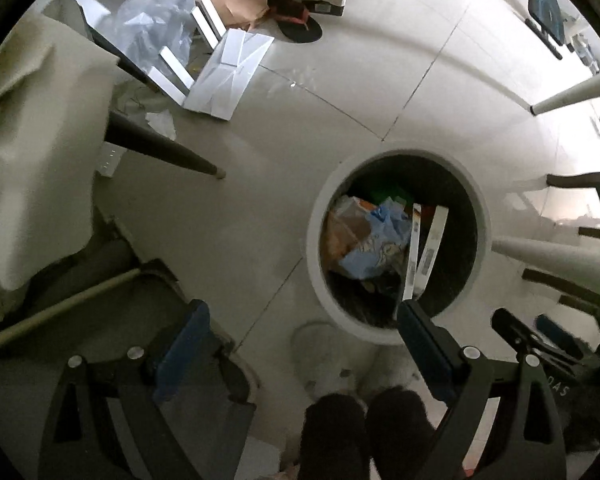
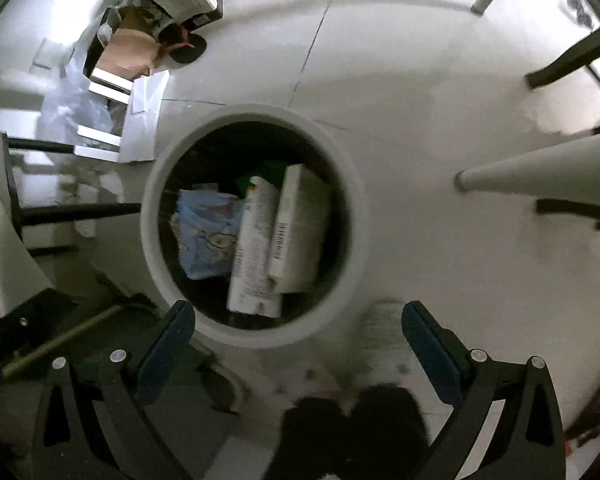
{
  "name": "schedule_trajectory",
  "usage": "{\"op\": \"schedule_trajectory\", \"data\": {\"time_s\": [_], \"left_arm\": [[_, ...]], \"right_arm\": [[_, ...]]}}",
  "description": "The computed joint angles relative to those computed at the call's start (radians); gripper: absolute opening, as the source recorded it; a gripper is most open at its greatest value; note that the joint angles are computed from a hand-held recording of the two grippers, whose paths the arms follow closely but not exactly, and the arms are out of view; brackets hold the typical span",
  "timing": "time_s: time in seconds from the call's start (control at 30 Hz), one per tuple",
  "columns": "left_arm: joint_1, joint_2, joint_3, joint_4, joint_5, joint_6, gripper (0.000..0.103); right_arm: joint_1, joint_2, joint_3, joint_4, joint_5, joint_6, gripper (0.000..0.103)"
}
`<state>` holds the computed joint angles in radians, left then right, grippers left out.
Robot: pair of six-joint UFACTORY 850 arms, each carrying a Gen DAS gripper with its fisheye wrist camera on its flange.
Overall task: Collect trash
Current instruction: 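Carry the receipt and leaflet over the bin and release both, then swing both tools back toward the table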
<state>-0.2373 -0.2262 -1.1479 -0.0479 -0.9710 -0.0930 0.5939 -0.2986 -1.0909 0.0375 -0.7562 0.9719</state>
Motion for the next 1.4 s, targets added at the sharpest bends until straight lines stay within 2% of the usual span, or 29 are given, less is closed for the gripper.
{"op": "schedule_trajectory", "data": {"time_s": [0.37,0.53,0.73,1.1,1.23,1.4], "left_arm": [[-0.052,0.090,-0.063,0.011,-0.118,0.016,0.096],[-0.064,0.143,-0.120,0.038,-0.210,0.010,0.096],[-0.065,0.185,-0.222,0.049,-0.338,0.006,0.096],[-0.048,0.187,-0.485,0.069,-0.527,-0.015,0.096],[-0.064,0.139,-0.625,0.121,-0.563,-0.019,0.096],[-0.100,-0.013,-0.898,0.153,-0.593,-0.028,0.096]], "right_arm": [[0.064,0.138,-0.067,-0.108,-0.223,0.083,0.103],[0.095,0.187,-0.129,-0.123,-0.328,0.111,0.103],[0.136,0.215,-0.271,-0.137,-0.485,0.143,0.103],[0.190,0.144,-0.693,-0.160,-0.783,0.150,0.103],[0.179,0.096,-0.855,-0.173,-0.844,0.151,0.103],[0.106,-0.015,-1.131,-0.214,-0.934,0.128,0.103]]}}
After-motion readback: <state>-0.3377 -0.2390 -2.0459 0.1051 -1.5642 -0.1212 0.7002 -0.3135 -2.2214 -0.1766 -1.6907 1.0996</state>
